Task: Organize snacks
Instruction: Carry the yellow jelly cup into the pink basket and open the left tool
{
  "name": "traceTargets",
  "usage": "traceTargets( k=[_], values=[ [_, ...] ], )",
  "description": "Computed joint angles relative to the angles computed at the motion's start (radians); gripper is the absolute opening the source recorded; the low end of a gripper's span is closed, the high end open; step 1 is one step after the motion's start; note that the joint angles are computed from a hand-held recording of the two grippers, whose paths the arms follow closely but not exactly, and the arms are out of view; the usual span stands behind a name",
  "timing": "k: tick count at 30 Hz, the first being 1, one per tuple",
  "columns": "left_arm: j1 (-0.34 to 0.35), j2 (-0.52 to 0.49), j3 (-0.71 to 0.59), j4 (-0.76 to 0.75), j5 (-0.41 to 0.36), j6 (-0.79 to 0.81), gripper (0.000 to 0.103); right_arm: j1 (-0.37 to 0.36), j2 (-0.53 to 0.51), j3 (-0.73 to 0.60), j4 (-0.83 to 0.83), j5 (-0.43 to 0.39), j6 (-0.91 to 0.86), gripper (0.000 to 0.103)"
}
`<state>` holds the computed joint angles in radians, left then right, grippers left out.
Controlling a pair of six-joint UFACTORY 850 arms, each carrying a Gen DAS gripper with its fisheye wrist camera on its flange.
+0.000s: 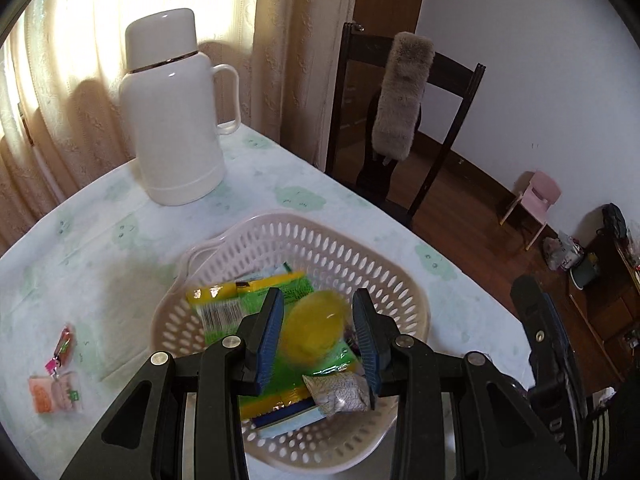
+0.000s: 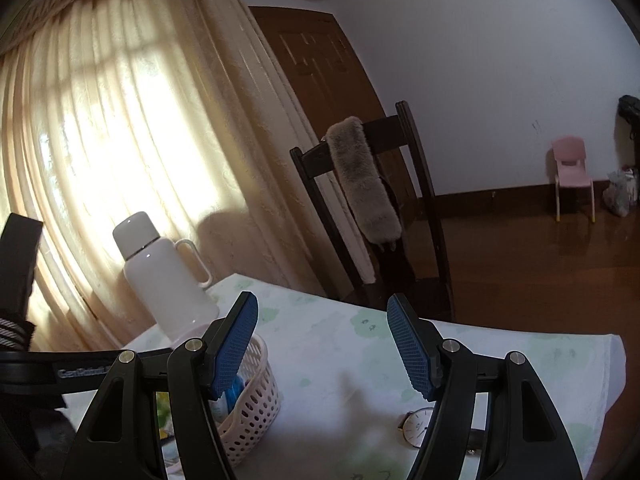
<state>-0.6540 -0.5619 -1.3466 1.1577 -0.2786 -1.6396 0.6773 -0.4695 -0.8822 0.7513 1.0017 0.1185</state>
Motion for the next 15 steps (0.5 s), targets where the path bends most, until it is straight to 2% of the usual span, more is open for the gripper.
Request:
traceTargets(
  k=[1,2,9,15],
  values=[
    [0.001,0.001,0.001,0.007,0.002,-0.011,0.045,0.001,0.0,-0.001,-0.004,-0.001,-0.002,0.068],
    [0.0,0.003,0.004,0.033,-0.004,-0.041,0.049,0.001,0.0,0.0,-0.009,-0.003,-0.002,0.068],
    [0.011,0.026,0.034,0.083,-0.027,-0.118,0.049,-0.003,0.003,0.004,-0.027,-0.008,0.014,0.068],
    [0.009,0.028,0.041,0.054,-0.056,-0.098,0.05,0.001,0.002,0.005,-0.021,-0.004,0.005,0.068]
  ],
)
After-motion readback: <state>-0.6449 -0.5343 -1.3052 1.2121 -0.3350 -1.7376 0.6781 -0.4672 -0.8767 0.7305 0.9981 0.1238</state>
